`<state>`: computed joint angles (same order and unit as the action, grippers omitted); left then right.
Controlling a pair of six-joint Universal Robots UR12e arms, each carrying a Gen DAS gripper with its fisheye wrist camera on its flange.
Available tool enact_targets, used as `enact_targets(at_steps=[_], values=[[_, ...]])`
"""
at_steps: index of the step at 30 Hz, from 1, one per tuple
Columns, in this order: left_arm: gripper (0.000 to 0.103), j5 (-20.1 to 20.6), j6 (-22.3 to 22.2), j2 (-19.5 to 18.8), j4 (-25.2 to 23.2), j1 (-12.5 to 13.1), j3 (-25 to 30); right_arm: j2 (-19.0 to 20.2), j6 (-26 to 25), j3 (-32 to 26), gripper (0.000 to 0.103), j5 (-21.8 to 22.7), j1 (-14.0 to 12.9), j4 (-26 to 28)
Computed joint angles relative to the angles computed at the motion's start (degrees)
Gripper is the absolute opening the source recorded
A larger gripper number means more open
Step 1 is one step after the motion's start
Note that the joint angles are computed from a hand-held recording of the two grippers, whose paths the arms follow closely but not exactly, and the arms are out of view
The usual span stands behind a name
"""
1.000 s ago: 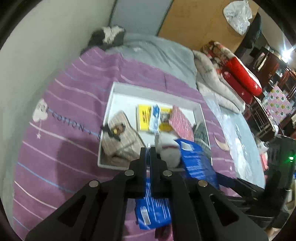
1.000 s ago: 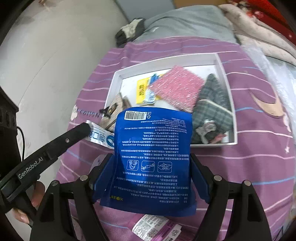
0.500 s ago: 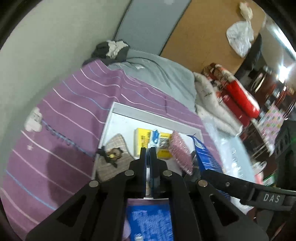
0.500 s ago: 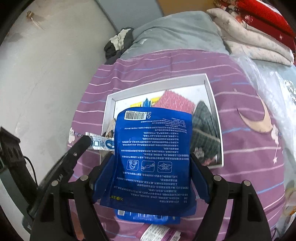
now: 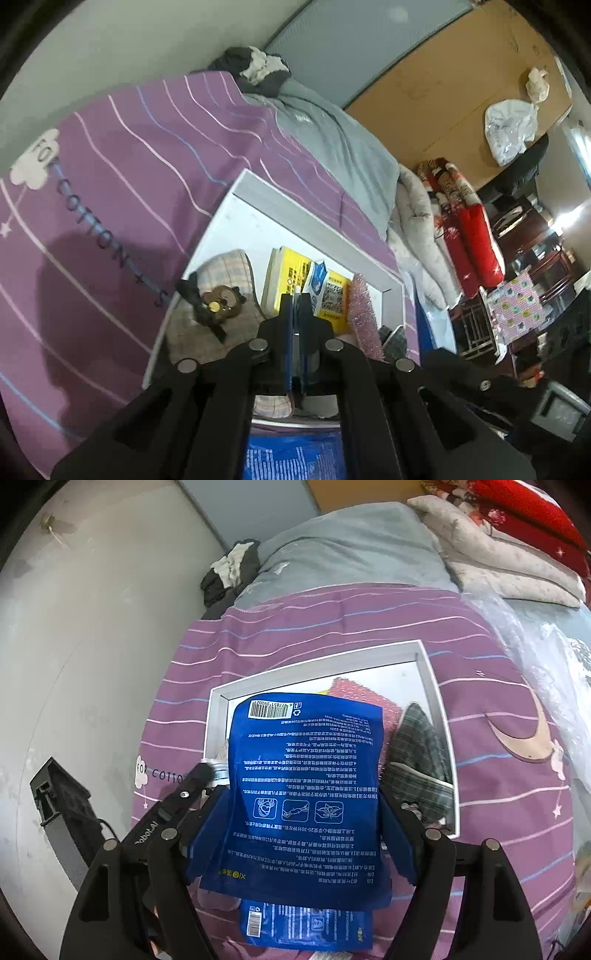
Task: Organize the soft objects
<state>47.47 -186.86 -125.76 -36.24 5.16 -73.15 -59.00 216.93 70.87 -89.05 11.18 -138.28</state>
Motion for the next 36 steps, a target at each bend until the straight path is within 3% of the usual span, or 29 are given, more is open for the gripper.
enact_targets(at_steps=[6,10,13,15,17,19,23,27,31,36], values=[[0.004,9.2,5.1,0.7,-2.5,-1.9,-0.5,0.7,-2.8,-0.8,0.078,-3.2,0.2,-0.2],[0.005,9.1,6.2,1.2,-3.5,-1.7,-1.0,2.3,-5.5,-3.1,0.078,-3.7,0.1,1.1],[0.009,6.1,6.9,1.2,-7.1,-0.8,-0.3,3.4,-7.0,-4.4,0.078,-1.6,-0.3,1.7],[0.015,3.7,7.7,1.0,-10.8,0.0,0.5,4.2,-7.6,-5.4,0.078,-0.3,-0.5,2.3],[0.038,3.6,7.7,1.1,-12.7,0.4,1.1,4.8,-7.7,-5.8,0.078,0.1,-0.5,2.4],[0.047,4.2,7.5,1.4,-11.2,0.8,0.5,5.8,-7.4,-7.2,0.078,-0.8,-0.4,3.4],[0.048,6.1,8.8,2.2,-11.2,1.2,0.2,7.5,-8.5,-9.1,0.078,-2.0,0.0,4.1],[0.048,11.1,10.9,3.3,-10.4,0.7,-0.3,9.7,-10.3,-11.9,0.080,-5.6,0.8,4.7],[0.048,16.0,14.6,4.3,-12.9,0.4,0.0,10.8,-9.5,-13.0,0.085,-7.5,1.3,4.0],[0.048,18.2,17.0,5.3,-16.6,0.7,0.6,10.3,-6.9,-12.2,0.093,-5.3,0.9,3.1]])
